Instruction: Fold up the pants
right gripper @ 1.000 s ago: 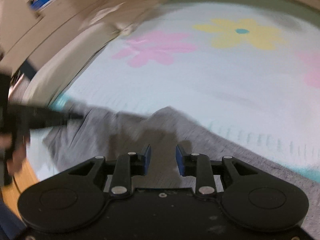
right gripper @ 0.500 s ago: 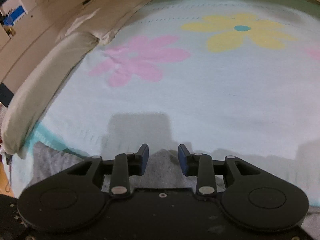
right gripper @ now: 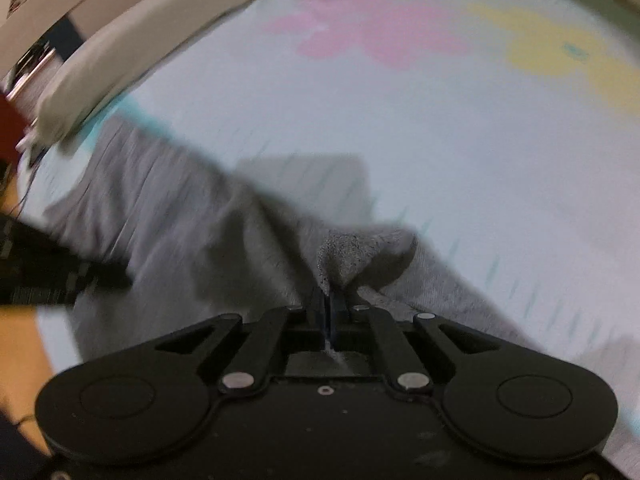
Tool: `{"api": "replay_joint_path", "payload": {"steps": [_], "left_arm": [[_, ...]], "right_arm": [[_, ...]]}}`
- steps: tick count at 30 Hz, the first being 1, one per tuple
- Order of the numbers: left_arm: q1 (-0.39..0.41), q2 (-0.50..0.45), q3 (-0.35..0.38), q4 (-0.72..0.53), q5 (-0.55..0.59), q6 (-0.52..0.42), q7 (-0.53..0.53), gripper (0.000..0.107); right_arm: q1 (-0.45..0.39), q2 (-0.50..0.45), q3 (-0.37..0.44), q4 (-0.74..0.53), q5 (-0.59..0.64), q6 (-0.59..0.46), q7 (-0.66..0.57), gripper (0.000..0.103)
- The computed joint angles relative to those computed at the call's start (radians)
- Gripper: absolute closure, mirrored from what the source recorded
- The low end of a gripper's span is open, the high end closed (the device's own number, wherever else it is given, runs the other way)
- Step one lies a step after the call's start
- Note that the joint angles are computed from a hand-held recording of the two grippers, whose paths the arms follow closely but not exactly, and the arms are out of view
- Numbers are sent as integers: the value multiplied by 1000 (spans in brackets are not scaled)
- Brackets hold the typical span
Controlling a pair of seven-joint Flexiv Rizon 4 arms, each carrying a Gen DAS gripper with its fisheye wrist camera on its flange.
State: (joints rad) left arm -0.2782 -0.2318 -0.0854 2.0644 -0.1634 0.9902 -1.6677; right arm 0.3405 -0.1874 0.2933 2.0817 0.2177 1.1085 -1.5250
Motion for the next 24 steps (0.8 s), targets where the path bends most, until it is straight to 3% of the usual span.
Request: {"api": "replay_joint_path", "payload": {"steps": [5, 7, 10, 17, 24], "left_arm": [[19, 8, -1, 17, -31, -4, 44, 89], [8, 4, 2, 7, -4, -5, 32, 89], [-4, 3, 5, -3, 31, -7, 18, 89], [-8, 4, 3, -5, 43, -6, 13, 89], [-9, 15, 1, 1, 38, -5, 22, 89]], "right_arm": [[-15, 48, 26, 4, 92, -76, -128, 98], [-17, 52, 18, -11, 125, -80, -161, 90], [-24, 59, -9, -24, 181, -12, -85, 74], [-32, -9, -52, -81, 148, 101, 165, 70], [-83, -107, -8, -204, 245, -145, 263, 70]]}}
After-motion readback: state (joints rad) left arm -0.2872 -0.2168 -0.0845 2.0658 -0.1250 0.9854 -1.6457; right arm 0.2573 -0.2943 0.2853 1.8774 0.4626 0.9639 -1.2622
